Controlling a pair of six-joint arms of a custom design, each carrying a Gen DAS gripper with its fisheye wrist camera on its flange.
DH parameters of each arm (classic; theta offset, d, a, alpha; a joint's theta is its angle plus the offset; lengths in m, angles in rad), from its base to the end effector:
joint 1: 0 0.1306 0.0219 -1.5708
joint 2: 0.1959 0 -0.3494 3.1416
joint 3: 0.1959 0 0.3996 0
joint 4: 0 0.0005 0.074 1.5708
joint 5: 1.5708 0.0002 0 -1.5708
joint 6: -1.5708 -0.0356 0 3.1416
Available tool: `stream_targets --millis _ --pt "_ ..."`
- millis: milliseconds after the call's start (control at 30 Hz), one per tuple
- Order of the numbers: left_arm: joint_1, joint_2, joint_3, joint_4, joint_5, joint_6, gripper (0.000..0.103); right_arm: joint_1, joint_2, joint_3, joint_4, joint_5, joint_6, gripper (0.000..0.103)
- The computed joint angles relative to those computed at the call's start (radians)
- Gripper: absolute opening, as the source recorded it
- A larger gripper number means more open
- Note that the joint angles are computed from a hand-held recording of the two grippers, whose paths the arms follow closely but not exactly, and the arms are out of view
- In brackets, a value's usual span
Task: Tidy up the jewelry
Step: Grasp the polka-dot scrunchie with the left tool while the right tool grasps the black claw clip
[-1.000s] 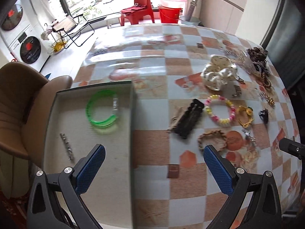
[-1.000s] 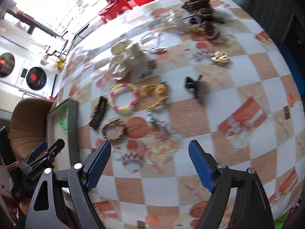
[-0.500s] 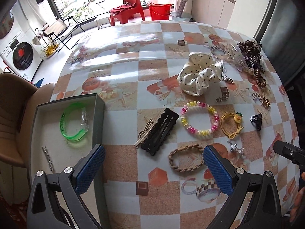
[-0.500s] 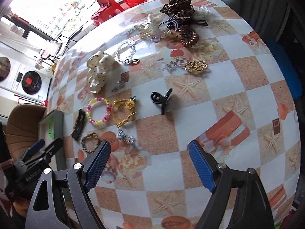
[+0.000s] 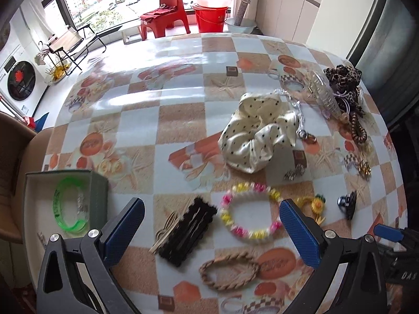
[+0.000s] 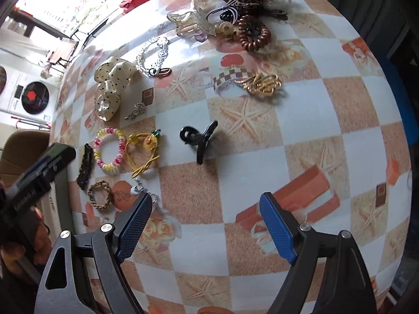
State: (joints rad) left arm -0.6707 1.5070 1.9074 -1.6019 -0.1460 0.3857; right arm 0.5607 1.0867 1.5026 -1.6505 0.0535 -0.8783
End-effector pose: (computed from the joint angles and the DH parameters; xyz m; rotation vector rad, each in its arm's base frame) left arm 0.3751 -0.2917 0.5308 0.3533 2.7264 -0.0851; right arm 0.2757 0.1703 0.5236 0.4622 2.8045 0.2606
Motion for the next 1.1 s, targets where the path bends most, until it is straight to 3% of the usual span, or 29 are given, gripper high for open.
stream_targets --millis 300,567,800,867,933,1100 --pt "0.003 0.123 0.086 0.051 0.055 -0.067 0.103 -0.006 0.056 0.032 -0.009 0.061 0.062 0.086" --pt "0.006 0.205 0.154 0.076 0.077 -0.062 0.103 -0.001 0.099 0.049 -0.001 0.122 0.076 0.086" --pt "0.001 0.245 0.176 0.081 0.053 -0.046 0.103 0.002 0.137 0.061 0.011 0.159 0.091 0.073" --pt "-0.001 0.244 0.169 0.080 0.046 -0.041 0.088 0.010 0.145 0.066 0.005 0.190 0.097 0.068" --pt "-0.003 0.248 0.164 0.075 0.038 -0.039 0.084 0.013 0.154 0.074 -0.002 0.209 0.098 0.060" --pt "-0.011 0.243 0.160 0.082 0.024 -0.044 0.074 0.022 0.172 0.085 -0.011 0.239 0.096 0.052"
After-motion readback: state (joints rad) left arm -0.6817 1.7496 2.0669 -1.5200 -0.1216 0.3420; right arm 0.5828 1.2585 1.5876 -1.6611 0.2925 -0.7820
